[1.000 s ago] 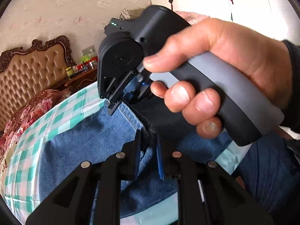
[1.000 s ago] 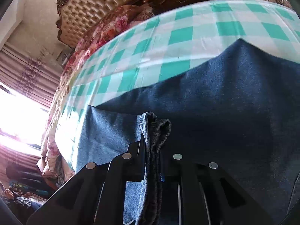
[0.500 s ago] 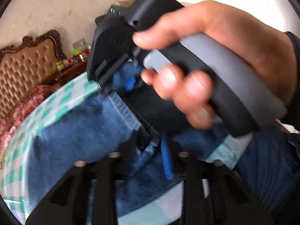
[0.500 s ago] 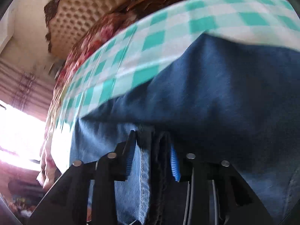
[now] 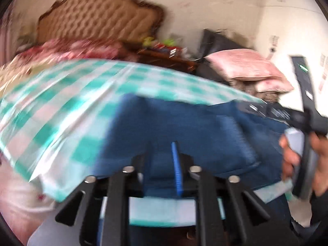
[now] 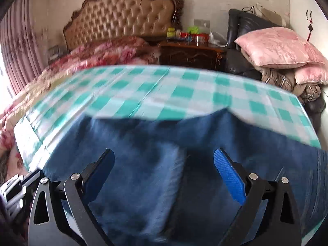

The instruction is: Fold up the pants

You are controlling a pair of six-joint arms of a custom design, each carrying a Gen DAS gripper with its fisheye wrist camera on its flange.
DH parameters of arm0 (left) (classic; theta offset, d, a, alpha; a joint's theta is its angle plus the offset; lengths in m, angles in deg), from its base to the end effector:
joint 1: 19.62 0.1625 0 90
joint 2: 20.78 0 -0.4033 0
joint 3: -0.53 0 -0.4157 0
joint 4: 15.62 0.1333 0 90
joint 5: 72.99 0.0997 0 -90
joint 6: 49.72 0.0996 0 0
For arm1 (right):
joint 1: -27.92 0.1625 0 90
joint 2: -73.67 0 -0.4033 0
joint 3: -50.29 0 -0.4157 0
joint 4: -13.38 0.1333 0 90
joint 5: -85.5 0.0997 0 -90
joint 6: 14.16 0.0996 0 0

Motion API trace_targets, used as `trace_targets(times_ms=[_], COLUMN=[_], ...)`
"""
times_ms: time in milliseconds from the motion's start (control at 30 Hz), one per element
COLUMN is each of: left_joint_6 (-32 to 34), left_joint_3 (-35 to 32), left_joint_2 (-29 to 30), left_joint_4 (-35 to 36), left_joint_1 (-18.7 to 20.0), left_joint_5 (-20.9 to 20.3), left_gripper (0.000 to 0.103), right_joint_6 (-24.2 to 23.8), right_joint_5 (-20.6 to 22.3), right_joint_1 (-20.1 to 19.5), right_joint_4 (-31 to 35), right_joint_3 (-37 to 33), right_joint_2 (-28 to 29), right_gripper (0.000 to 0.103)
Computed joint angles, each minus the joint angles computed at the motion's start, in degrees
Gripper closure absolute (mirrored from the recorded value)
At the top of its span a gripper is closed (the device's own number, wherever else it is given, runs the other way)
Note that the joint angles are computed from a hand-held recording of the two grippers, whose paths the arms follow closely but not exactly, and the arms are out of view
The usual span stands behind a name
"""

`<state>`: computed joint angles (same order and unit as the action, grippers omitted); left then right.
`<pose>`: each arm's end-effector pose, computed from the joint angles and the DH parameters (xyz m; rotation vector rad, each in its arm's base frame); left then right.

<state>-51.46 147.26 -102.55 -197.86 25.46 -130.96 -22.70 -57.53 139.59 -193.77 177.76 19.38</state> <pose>-0.1231 -0.3870 0.1557 0.8107 2.5549 -0.8998 0.2231 -0.4160 0.1182 0.1406 -2.1640 0.9739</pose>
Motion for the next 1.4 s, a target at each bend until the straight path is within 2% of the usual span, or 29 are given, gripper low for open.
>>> trace_targets(times_ms=[67,133,167,267,333,400,433,467,500,533,567,633,667,700,733,800,833,867,967,1033,1067,1100,1133,1200,1233,1267,1300,1367,1400], left_joint_6=[1.6,-0.75,-2.07,-7.35,-3.01,2.33,4.67,5.91,7.93,8.26,6.92,5.03,6.66,10.23,14.29,17.63,19.08,20.46,22.89,20.31,18.29,17.85,18.15,21.8,24.22,26.5,27.5,28.1,25.92], left_joint_3=[-1.08,-1.69,-1.75,-1.24,-1.44,-1.1,-1.81,-2.54,-3.27,-3.59,-4.25,-6.4,-7.21,-8.48,-11.13,-16.55,-20.55,-23.01,-32.29,-36.21,-37.13,-37.62,-36.85,-34.95,-34.49,-34.23,-33.67,-33.96,-34.39], left_joint_2=[0.26,0.76,0.04,-3.31,-4.3,-5.12,-4.8,-3.83,-1.95,0.16,1.7,3.0,3.42,4.2,5.91,8.35,11.32,13.49,21.19,24.42,24.22,23.92,22.38,20.16,20.19,21.0,21.78,25.41,25.96], left_joint_4=[3.04,6.15,6.15,9.3,6.51,5.36,7.61,11.05,12.1,11.08,10.36,7.65,6.5,5.36,6.61,12.77,15.75,17.22,24.59,23.43,22.98,22.26,21.78,22.77,24.47,25.54,24.97,20.19,19.19], left_joint_1=[2.16,3.49,4.91,6.41,6.89,5.91,5.49,4.57,4.5,4.5,4.46,5.11,4.66,4.7,4.71,6.52,7.65,8.65,11.21,12.7,13.51,14.23,14.44,14.25,13.74,13.17,12.49,11.68,11.86], left_joint_5=[-0.01,4.73,5.18,10.8,7.54,3.17,-0.39,-1.55,-0.32,3.32,7.98,12.22,11.81,9.4,5.73,-4.3,-8.75,-10.81,-7.71,-1.14,-0.43,-1.33,-4.62,-12.02,-13.61,-13.31,-11.53,-2.74,-0.53], left_gripper=[0.086,0.085,0.088,0.087,0.087,0.085,0.082,0.074,0.073,0.073,0.081,0.085,0.084,0.081,0.079,0.064,0.064,0.064,0.067,0.079,0.082,0.082,0.082,0.074,0.07,0.063,0.062,0.061,0.058], right_joint_6=[1.85,2.01,2.71,8.24,8.42,6.32,6.97,7.84,7.59,7.42,7.47,7.29,7.54,8.07,8.6,8.7,8.65,8.65,8.6,8.32,8.13,7.85,7.78,8.08,8.17,8.19,8.21,8.06,8.12], right_joint_5=[-0.82,-0.64,-1.28,-2.17,0.99,-0.58,-0.3,0.47,0.37,0.43,0.72,0.57,0.52,0.39,0.34,0.53,0.62,0.62,0.65,0.87,0.89,0.9,0.87,0.86,0.86,0.86,0.86,0.84,0.9], right_joint_1=[-0.14,-0.38,-0.49,-3.56,-4.67,-4.17,-4.35,-4.71,-4.66,-4.69,-4.74,-4.5,-4.39,-4.37,-4.36,-4.43,-4.45,-4.46,-4.47,-4.56,-4.55,-4.56,-4.54,-4.53,-4.54,-4.54,-4.52,-4.53,-4.53], right_joint_4=[2.31,3.52,4.85,12.18,9.89,9.09,9.39,9.81,9.96,10.12,10.42,10.36,10.49,11.29,12.19,12.83,12.8,12.79,12.53,12.38,12.05,11.48,11.29,11.84,12.04,12.1,12.04,11.84,12.12], right_joint_3=[-1.06,-1.19,-1.35,-0.33,1.39,0.97,1.02,1.32,1.23,1.28,1.43,1.43,1.41,1.25,1.12,1.12,1.19,1.13,1.16,1.24,1.29,1.34,1.35,1.28,1.26,1.25,1.27,1.26,1.26], right_joint_2=[2.45,3.67,4.15,3.18,1.94,3.06,2.92,2.42,2.48,2.39,2.14,2.19,2.23,2.09,1.87,1.57,1.5,1.54,1.63,1.57,1.65,1.8,1.86,1.73,1.66,1.64,1.64,1.71,1.59], right_gripper=[0.008,0.008,0.008,0.008,0.006,0.006,0.005,0.005,0.005,0.005,0.005,0.005,0.005,0.005,0.005,0.004,0.004,0.004,0.004,0.004,0.004,0.004,0.004,0.004,0.004,0.004,0.004,0.004,0.004])
